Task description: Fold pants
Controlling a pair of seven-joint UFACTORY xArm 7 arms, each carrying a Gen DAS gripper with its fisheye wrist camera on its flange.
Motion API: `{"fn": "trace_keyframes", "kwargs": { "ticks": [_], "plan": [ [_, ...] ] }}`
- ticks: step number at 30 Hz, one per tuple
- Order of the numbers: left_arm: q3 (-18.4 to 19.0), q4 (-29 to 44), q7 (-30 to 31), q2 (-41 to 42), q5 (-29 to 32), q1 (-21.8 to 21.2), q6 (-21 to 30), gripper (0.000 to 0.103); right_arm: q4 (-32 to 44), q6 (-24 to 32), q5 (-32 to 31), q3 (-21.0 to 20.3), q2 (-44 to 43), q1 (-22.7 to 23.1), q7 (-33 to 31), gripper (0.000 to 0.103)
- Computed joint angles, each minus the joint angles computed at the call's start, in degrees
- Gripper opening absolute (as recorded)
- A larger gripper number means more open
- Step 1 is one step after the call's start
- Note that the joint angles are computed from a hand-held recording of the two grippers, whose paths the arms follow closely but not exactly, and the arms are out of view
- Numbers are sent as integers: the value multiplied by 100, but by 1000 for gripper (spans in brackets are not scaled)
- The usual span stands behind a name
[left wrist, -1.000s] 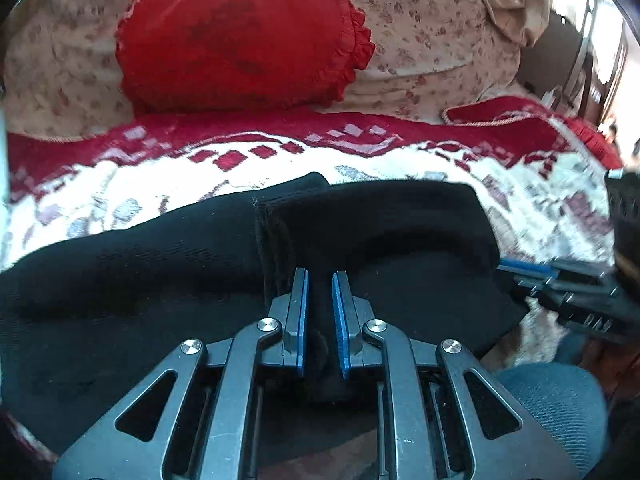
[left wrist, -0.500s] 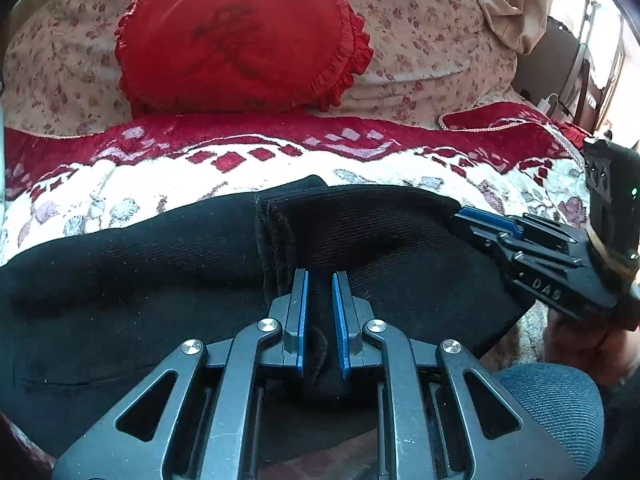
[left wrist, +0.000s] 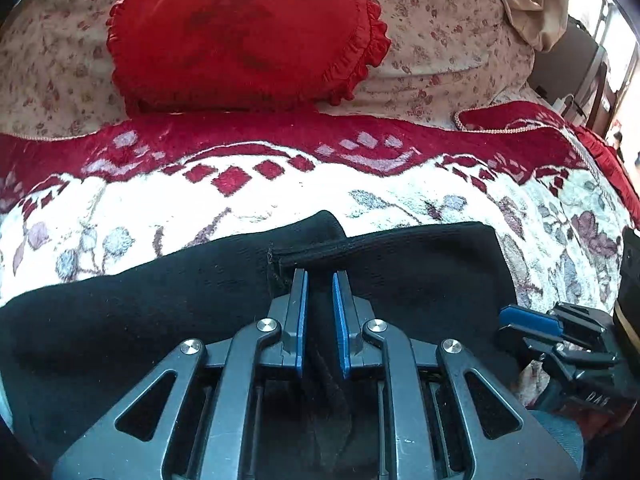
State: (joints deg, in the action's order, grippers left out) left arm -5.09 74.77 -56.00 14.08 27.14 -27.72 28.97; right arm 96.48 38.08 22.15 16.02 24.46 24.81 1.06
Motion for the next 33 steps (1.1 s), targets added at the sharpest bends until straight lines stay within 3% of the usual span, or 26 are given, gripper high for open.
{"fn": "trace_keyframes", "kwargs": {
  "ticks": [2, 4, 6, 7, 9, 11, 13, 14, 16, 21, 24, 27, 33],
  "plan": [
    [3, 127, 23, 51, 72, -53, 205, 13, 98, 57, 342, 235, 125, -246, -133, 20],
    [30, 226, -79, 99, 204, -129, 357, 13, 88, 46, 709, 103, 142, -175, -287, 20],
    [59, 337, -182, 154, 378, -208, 515, 13, 116, -28, 413, 183, 159, -186, -176, 20],
    [69, 397, -250, 179, 475, -260, 612, 13, 104, -91, 389, -21, 101, -5, -244, 20],
    [79, 451, -378, 205, 609, -319, 719, 13, -42, -397, 863, 237, -66, -110, -1040, 20],
    [80, 452, -443, 211, 699, -333, 764, 13, 90, -280, 985, 409, -16, -136, -1403, 20],
    [80, 474, -499, 220, 793, -357, 830, 13, 370, 219, 634, 174, 234, 77, -1088, 21],
    [80, 482, -530, 226, 836, -366, 850, 13, 551, 300, 804, 414, 464, -169, -787, 19],
    [72, 463, -580, 216, 868, -357, 833, 13, 568, 354, 1029, 865, 603, -591, -804, 18],
    [53, 438, -662, 207, 887, -333, 777, 13, 613, 275, 691, 536, 564, -207, -792, 18],
    [59, 414, -746, 194, 907, -334, 737, 13, 667, 371, 1221, 205, 593, -12, -970, 18],
    [69, 432, -822, 205, 1011, -368, 779, 13, 654, 299, 997, 645, 659, -350, -863, 18],
    [99, 426, -1038, 201, 1229, -427, 803, 13, 556, 302, 980, 647, 552, -370, -859, 18]
  ]
}}
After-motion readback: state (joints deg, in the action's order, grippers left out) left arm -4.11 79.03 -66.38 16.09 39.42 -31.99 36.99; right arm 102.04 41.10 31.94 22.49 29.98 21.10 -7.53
